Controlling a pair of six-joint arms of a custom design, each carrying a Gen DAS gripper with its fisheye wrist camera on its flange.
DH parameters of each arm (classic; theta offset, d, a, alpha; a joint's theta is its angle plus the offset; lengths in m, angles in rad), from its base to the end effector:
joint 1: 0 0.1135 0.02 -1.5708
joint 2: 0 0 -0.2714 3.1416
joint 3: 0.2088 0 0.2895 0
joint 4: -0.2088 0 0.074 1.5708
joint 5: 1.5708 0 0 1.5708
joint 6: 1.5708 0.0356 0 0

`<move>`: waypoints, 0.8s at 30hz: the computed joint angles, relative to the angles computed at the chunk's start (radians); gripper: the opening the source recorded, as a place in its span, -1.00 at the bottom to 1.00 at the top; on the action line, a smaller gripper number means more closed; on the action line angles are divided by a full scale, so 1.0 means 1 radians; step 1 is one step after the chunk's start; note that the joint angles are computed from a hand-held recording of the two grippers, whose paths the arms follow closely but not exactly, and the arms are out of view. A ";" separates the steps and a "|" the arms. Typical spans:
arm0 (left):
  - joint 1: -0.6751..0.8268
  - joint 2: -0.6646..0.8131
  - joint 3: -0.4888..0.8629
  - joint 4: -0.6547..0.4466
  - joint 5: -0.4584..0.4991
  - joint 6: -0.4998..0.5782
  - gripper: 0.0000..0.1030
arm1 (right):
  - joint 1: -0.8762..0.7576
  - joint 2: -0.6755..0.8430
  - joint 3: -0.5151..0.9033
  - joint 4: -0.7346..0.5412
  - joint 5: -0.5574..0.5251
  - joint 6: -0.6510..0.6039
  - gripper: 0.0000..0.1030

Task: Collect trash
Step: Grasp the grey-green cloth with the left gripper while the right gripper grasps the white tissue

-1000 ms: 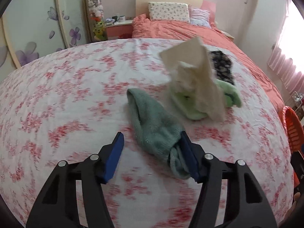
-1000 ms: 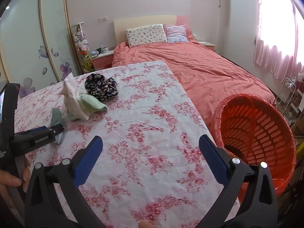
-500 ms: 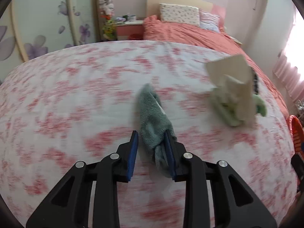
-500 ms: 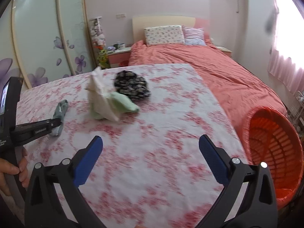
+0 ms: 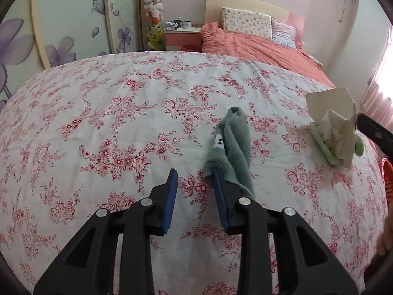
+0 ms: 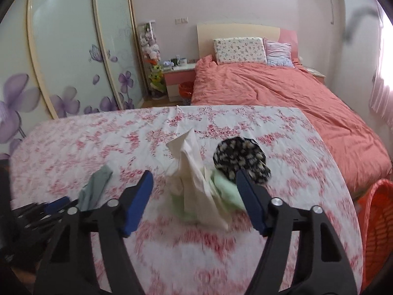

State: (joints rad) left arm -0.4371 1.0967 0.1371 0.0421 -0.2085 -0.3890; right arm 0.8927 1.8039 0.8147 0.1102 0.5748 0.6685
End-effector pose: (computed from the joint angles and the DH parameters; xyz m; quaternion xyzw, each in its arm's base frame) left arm 0.1607 -0.0669 0.0710 -0.0107 0.9425 -0.0378 0.3319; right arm 0.2376 0.2641 0.0939 -0.0054 0.9073 0.0393 0.4187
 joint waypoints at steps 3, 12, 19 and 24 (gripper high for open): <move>0.022 -0.027 -0.012 -0.008 0.032 0.010 -0.37 | -0.033 0.070 0.075 -0.035 -0.040 -0.006 -0.05; 0.023 -0.240 -0.060 -0.112 0.083 0.003 0.14 | -0.025 -0.020 -0.023 0.025 -0.067 0.006 -0.63; -0.140 -0.133 0.001 -0.070 -0.035 -0.065 0.33 | 0.012 -0.254 -0.188 -0.003 0.026 0.063 -0.63; -0.170 0.123 0.082 0.043 -0.087 -0.089 0.32 | 0.004 -0.369 -0.277 -0.046 0.050 0.110 -0.63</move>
